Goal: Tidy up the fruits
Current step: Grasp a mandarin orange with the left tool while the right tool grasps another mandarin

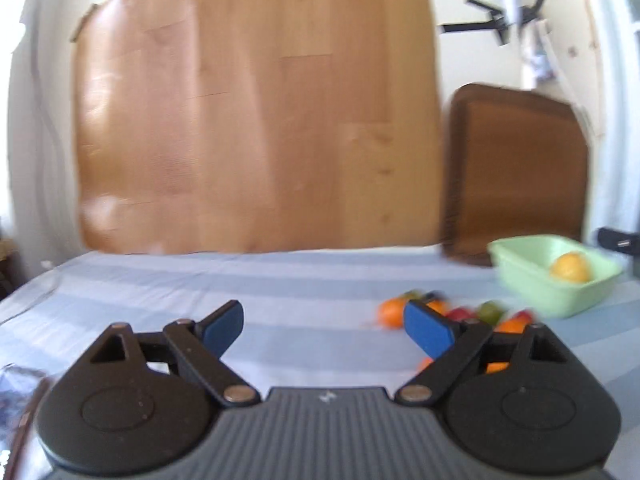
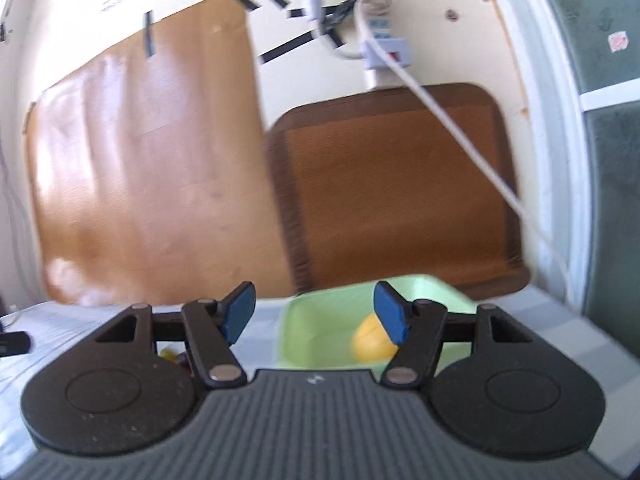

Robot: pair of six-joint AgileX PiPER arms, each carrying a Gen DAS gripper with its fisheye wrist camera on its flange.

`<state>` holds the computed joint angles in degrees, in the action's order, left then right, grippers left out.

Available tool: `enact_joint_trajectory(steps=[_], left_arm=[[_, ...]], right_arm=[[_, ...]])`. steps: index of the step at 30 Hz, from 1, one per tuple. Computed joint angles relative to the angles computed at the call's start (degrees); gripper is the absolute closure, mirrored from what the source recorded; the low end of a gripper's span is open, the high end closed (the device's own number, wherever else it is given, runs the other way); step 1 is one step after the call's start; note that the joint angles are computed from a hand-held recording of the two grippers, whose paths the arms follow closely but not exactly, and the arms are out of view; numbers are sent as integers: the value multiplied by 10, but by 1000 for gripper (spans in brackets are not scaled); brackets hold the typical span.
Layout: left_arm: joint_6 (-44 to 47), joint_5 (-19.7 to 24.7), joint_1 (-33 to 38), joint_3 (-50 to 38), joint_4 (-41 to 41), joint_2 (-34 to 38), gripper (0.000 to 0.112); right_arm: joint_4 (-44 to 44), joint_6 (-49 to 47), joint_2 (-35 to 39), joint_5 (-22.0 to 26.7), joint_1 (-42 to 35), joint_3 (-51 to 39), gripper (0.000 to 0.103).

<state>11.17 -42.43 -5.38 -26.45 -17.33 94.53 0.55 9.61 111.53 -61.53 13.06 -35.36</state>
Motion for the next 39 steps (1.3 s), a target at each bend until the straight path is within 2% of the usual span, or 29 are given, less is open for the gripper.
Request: enact_joint_trajectory(steps=[2, 7, 9, 12, 15, 17, 20, 22, 24, 26, 30, 32, 36, 39], left_arm=[[-1, 5, 18, -6, -2, 23, 22], [-86, 25, 66, -2, 129, 41, 22], [-113, 21, 77, 5, 182, 35, 22], [-161, 29, 82, 1, 262, 26, 22], [-177, 41, 68, -22, 301, 38, 22], [-233, 61, 79, -49, 390, 49, 25], [-291, 86, 88, -87, 480, 72, 33], [-355, 97, 100, -114, 562, 88, 41], [-453, 96, 119, -143, 676, 104, 56], [-505, 87, 132, -159, 737, 115, 60], [-587, 64, 157, -180, 825, 127, 60], [-615, 48, 167, -185, 853, 130, 60], [-636, 55, 161, -195, 869, 134, 60], [-654, 63, 157, -204, 879, 141, 61]], right_arm=[[32, -4, -19, 15, 39, 24, 36], [49, -5, -21, 81, 102, 15, 41], [46, -21, -22, 110, 115, 8, 50], [69, -75, -18, 162, 137, -13, 60], [50, -79, -9, 210, 135, -39, 62], [30, -68, -2, 235, 132, -56, 62], [-13, -31, 12, 266, 122, -82, 62], [-33, -17, 18, 278, 116, -96, 62], [-44, -16, 23, 291, 112, -109, 62], [-74, 9, 28, 301, 106, -121, 61], [-132, 61, 37, 335, 98, -149, 60], [-117, 40, 38, 344, 105, -152, 60], [-123, 49, 42, 356, 105, -161, 62], [-121, 53, 39, 339, 101, -150, 64]])
